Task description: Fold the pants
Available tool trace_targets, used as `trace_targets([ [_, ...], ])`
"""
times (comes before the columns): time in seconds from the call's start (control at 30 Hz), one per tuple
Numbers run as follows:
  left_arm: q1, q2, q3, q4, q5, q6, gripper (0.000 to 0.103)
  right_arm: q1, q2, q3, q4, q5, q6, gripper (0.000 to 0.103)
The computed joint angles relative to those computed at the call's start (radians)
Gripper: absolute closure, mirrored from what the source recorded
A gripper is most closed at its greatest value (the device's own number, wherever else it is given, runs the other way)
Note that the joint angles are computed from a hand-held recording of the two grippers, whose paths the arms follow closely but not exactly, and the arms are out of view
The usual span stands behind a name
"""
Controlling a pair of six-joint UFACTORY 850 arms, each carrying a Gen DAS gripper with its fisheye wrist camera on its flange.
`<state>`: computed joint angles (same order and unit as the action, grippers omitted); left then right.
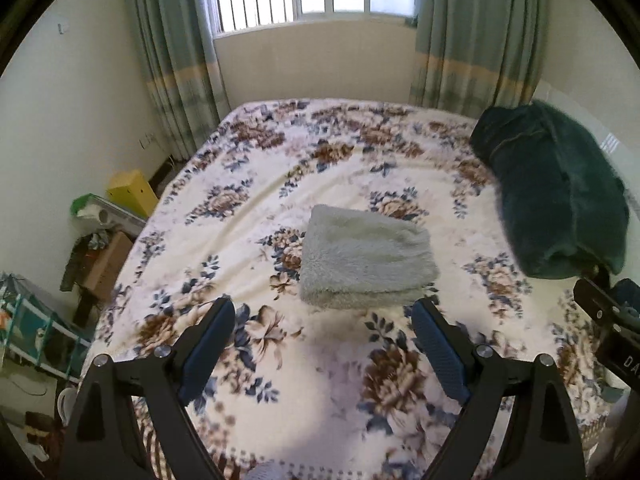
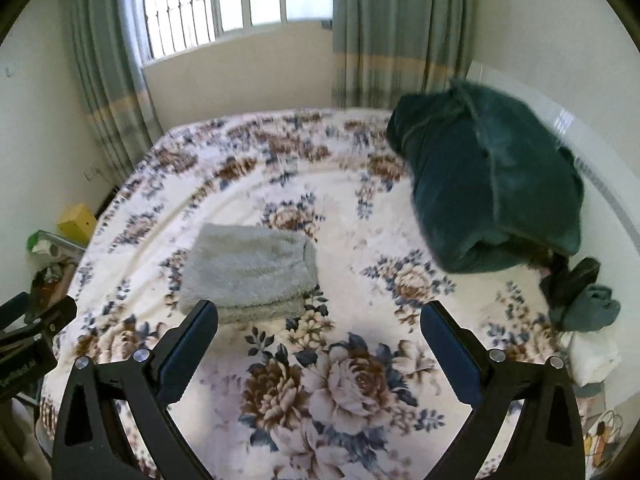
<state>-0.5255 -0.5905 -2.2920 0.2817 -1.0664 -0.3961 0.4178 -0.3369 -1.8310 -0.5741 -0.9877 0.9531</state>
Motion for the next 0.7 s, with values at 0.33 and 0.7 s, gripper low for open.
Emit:
trace_targets([
  [0.33, -0.096, 0.256, 0.168, 0.117, -0.038, -0.111, 0.013, 0.178, 0.236, 0.027, -0.063, -0.15, 0.013, 0.0],
  [0.7, -0.118, 0.337, 0.17, 0.113, -0.092, -0.114, 0.0, 0.363, 0.255, -0.132, -0.156, -0.357, 0.043, 0.0],
])
